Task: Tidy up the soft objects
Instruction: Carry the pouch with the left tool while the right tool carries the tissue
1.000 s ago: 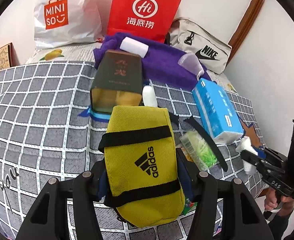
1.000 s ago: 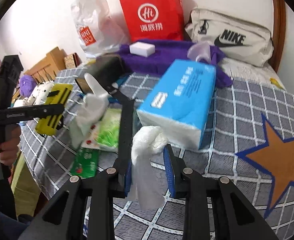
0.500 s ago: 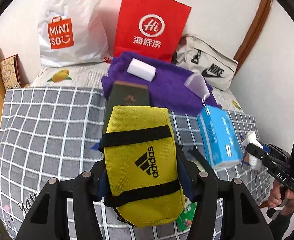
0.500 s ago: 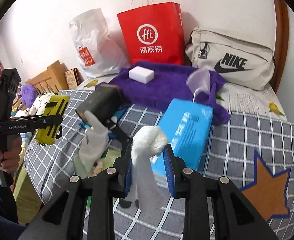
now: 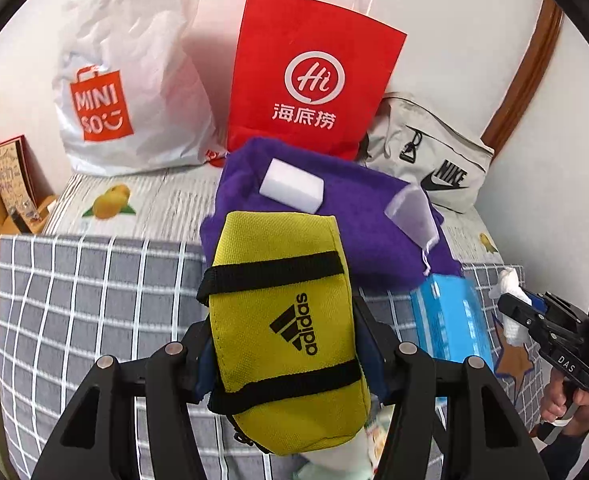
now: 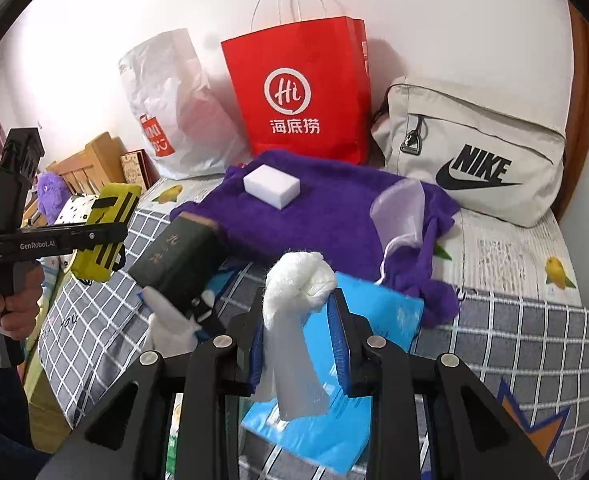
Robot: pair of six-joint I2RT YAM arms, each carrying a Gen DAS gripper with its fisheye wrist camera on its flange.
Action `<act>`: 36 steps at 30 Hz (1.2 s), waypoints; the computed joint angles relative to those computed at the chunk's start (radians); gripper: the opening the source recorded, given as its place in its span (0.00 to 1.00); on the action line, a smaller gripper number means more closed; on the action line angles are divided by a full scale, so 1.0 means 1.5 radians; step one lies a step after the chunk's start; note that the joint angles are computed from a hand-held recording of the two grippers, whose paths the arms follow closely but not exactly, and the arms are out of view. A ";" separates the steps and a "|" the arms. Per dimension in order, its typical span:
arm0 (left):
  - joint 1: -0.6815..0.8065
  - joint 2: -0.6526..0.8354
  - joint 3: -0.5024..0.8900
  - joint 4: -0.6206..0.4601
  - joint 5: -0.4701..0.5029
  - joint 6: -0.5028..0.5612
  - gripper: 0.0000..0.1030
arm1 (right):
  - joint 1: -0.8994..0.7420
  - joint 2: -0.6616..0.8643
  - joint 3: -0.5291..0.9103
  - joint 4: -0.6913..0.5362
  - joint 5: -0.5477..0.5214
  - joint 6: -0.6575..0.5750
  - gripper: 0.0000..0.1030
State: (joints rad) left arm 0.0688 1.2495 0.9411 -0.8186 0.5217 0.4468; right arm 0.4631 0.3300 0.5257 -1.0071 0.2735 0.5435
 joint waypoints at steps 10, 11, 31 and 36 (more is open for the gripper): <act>-0.083 0.124 0.081 0.088 -0.042 -0.076 0.54 | -0.327 0.097 -0.009 0.116 -0.174 -0.199 0.28; -0.091 0.138 0.091 0.097 -0.047 -0.083 0.54 | -0.334 0.106 -0.010 0.125 -0.177 -0.204 0.28; -0.223 0.384 0.261 0.170 -0.137 -0.158 0.54 | -0.453 0.418 -0.008 0.386 -0.237 -0.269 0.28; -0.242 0.435 0.281 0.180 -0.163 -0.153 0.54 | -0.464 0.496 -0.010 0.444 -0.237 -0.273 0.28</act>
